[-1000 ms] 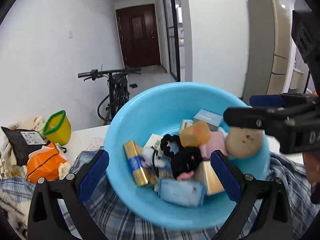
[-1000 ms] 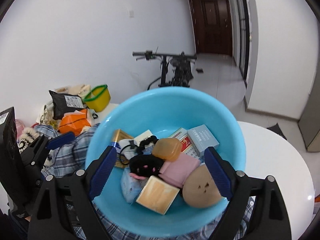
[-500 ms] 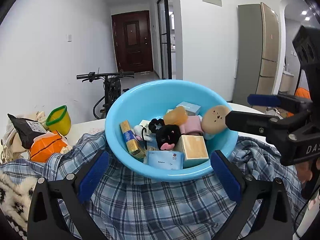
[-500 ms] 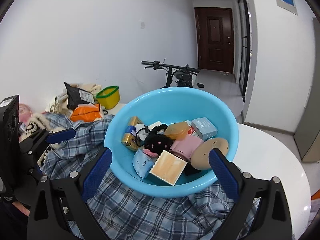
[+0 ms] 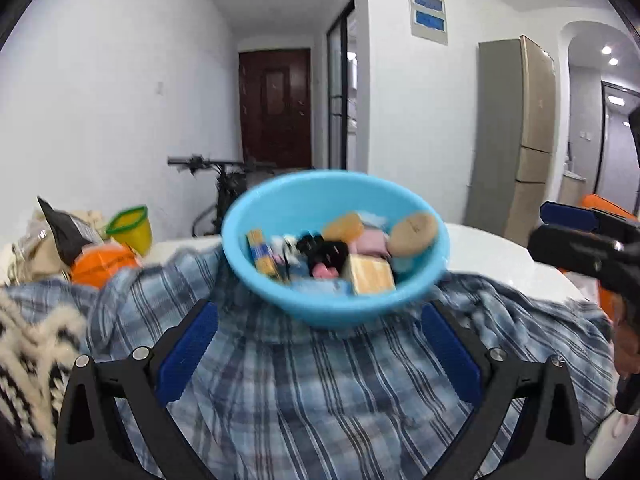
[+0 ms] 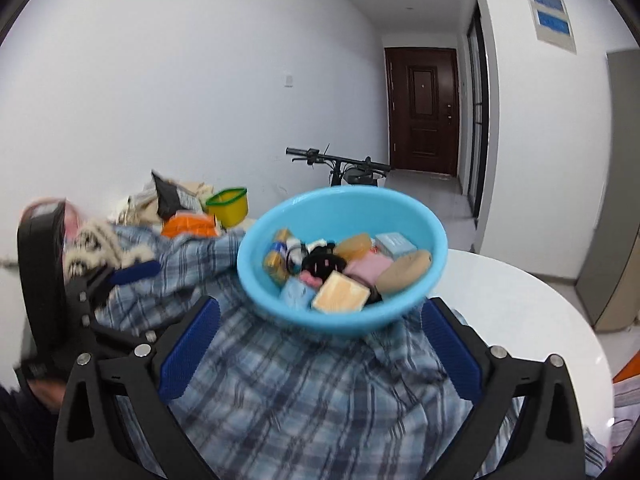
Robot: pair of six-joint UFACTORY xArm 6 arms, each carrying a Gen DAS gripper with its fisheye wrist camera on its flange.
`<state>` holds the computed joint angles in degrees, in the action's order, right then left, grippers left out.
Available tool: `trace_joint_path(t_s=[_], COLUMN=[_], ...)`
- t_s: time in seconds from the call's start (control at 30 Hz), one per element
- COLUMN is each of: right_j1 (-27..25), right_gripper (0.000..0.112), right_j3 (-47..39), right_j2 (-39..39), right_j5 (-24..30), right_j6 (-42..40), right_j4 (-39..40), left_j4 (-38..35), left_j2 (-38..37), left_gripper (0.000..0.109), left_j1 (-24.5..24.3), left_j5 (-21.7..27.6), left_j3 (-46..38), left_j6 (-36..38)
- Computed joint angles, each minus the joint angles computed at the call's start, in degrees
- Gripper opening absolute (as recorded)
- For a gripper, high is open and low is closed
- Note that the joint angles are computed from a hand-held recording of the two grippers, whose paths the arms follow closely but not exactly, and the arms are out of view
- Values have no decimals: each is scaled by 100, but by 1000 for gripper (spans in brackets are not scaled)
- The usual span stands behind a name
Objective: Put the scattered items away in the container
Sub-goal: 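Withdraw the right tool from the basin back over the shirt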
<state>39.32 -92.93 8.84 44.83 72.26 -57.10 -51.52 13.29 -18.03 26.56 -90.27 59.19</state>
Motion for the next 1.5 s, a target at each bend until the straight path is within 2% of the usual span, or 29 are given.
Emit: trace_joint_path(t_s=[0.07, 0.17, 0.33, 0.5, 0.63, 0.73, 0.8, 0.87, 0.93, 1.0, 1.07, 1.13, 1.27, 1.43, 1.5], right_j1=[170, 405, 446, 496, 665, 671, 750, 843, 931, 942, 965, 1066, 1153, 1149, 1147], right_gripper=[100, 100, 100, 100, 100, 101, 103, 103, 103, 103, 103, 103, 103, 103, 103], right_j3=[325, 836, 1575, 1727, 1764, 2164, 2302, 2227, 2113, 2035, 2041, 2011, 1847, 1689, 1686], right_j2=[-193, -473, -868, -855, -745, -934, -980, -885, -763, -688, -667, -572, -357, -195, -196], right_j5=[190, 629, 575, 852, 1266, 1022, 1139, 1335, 1495, 1426, 1366, 1650, 1995, 2030, 2027], right_j6=[220, 1142, 2292, 2800, 3065, 3921, 4335, 4194, 3995, 3893, 3974, 4021, 3814, 3701, 3687], right_j4=[-211, -853, -1262, -1645, -2420, -3417, -3849, -3864, -3765, -3587, -3479, -3489, -3495, -3462, -3462], left_j4=[-131, -318, -679, -914, -2487, -3620, -4260, -4776, -4977, -5317, -5758, -6080, -5939, -6146, -6009], left_j2=[-241, -536, -722, -601, -557, -473, -440, -435, -456, -501, -488, -465, -457, -431, -413], left_gripper=[103, 103, 103, 103, 103, 103, 103, 103, 103, 103, 103, 103, 103, 103, 103], left_j1=[12, 25, 20, -108, -234, -275, -255, -174, -121, -93, -171, -225, -214, -192, -209], left_j5=[-42, -133, -319, -674, -1186, -1486, -1563, -1457, -1347, -1248, -1421, -1533, -1462, -1451, -1472], left_j3=[342, 774, 1222, 1228, 1215, 1090, 1008, 963, 974, 1010, 969, 935, 1019, 1110, 1137], left_j6=[247, 571, 800, 1043, 2423, 3346, 3831, 4155, 4286, 4646, 5252, 5703, 5476, 5557, 5468])
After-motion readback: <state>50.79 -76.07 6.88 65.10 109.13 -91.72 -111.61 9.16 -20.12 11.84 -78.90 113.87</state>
